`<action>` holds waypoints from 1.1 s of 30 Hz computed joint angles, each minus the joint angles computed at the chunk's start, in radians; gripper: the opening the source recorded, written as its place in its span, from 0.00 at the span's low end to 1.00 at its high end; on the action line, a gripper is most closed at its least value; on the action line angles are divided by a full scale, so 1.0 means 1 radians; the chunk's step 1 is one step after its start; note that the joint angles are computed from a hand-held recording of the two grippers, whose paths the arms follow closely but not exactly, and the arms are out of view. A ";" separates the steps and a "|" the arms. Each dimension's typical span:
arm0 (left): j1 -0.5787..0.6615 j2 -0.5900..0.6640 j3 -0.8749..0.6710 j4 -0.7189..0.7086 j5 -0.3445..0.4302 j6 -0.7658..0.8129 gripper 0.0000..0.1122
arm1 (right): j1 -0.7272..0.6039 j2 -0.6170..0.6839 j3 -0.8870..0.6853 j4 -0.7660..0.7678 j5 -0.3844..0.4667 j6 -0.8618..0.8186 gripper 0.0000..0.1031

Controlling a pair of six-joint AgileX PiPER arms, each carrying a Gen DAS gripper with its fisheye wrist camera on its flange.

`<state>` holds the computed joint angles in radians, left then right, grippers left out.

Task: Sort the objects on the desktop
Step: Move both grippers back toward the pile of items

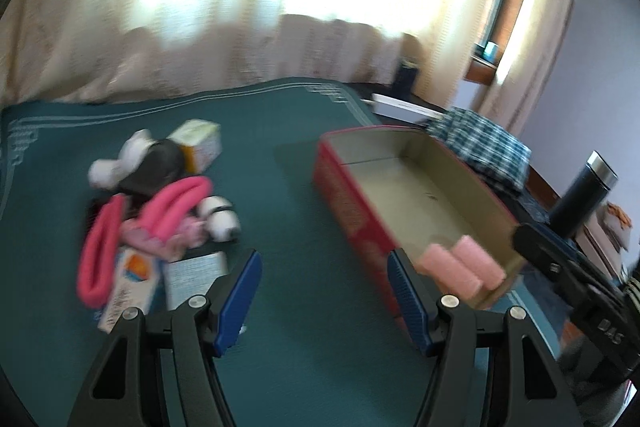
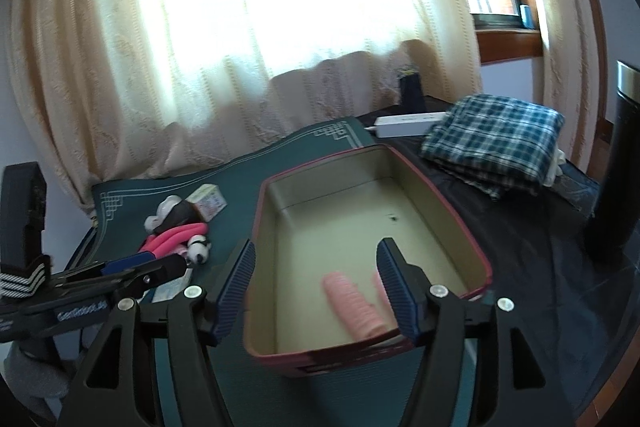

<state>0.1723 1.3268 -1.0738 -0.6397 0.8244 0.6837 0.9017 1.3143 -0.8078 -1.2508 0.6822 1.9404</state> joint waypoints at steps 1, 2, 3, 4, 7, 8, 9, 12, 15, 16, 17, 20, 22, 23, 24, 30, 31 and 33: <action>0.033 0.000 0.005 -0.007 0.001 0.015 0.60 | 0.013 0.012 -0.012 0.000 0.005 0.000 0.66; 0.061 0.001 0.010 -0.009 -0.003 0.026 0.60 | 0.026 0.023 -0.023 -0.001 0.009 0.000 0.67; 0.094 0.002 0.016 -0.015 -0.009 0.045 0.60 | 0.042 0.038 -0.039 0.001 0.013 -0.004 0.68; 0.125 0.005 0.021 -0.020 -0.015 0.061 0.60 | 0.055 0.052 -0.054 0.003 0.016 -0.007 0.69; 0.219 0.027 0.023 -0.037 -0.027 0.107 0.60 | 0.096 0.094 -0.101 0.012 0.028 -0.025 0.70; 0.259 0.046 0.013 -0.047 -0.023 0.126 0.60 | 0.108 0.107 -0.116 0.014 0.030 -0.030 0.70; 0.286 0.059 0.009 -0.055 -0.023 0.140 0.60 | 0.124 0.127 -0.137 0.017 0.033 -0.038 0.70; 0.360 0.108 -0.014 -0.069 -0.035 0.167 0.67 | 0.156 0.183 -0.194 0.035 0.031 -0.071 0.72; 0.408 0.165 -0.050 -0.074 -0.038 0.188 0.67 | 0.172 0.249 -0.255 0.074 0.010 -0.121 0.74; 0.414 0.182 -0.061 -0.072 -0.042 0.192 0.67 | 0.176 0.268 -0.271 0.086 0.003 -0.136 0.74; 0.416 0.198 -0.070 -0.071 -0.046 0.198 0.67 | 0.180 0.291 -0.291 0.103 -0.004 -0.155 0.74; 0.408 0.237 -0.095 -0.062 -0.047 0.202 0.67 | 0.187 0.344 -0.338 0.138 -0.018 -0.197 0.74; 0.396 0.271 -0.122 -0.045 -0.049 0.196 0.67 | 0.188 0.373 -0.367 0.164 -0.026 -0.226 0.74; 0.393 0.286 -0.133 -0.040 -0.047 0.195 0.67 | 0.186 0.387 -0.381 0.178 -0.030 -0.242 0.74; 0.392 0.301 -0.145 -0.038 -0.045 0.193 0.67 | 0.183 0.397 -0.391 0.188 -0.032 -0.252 0.74; 0.387 0.392 -0.206 -0.030 -0.028 0.171 0.67 | 0.151 0.449 -0.437 0.261 -0.066 -0.312 0.75; 0.385 0.405 -0.213 -0.025 -0.025 0.164 0.67 | 0.143 0.461 -0.446 0.276 -0.075 -0.325 0.75; 0.382 0.431 -0.227 -0.030 -0.017 0.167 0.65 | 0.132 0.480 -0.460 0.306 -0.092 -0.349 0.75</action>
<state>0.5545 1.7579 -1.3009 -0.6694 0.8075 0.8507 1.0336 1.7940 -1.2679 -0.9451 0.5902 1.5918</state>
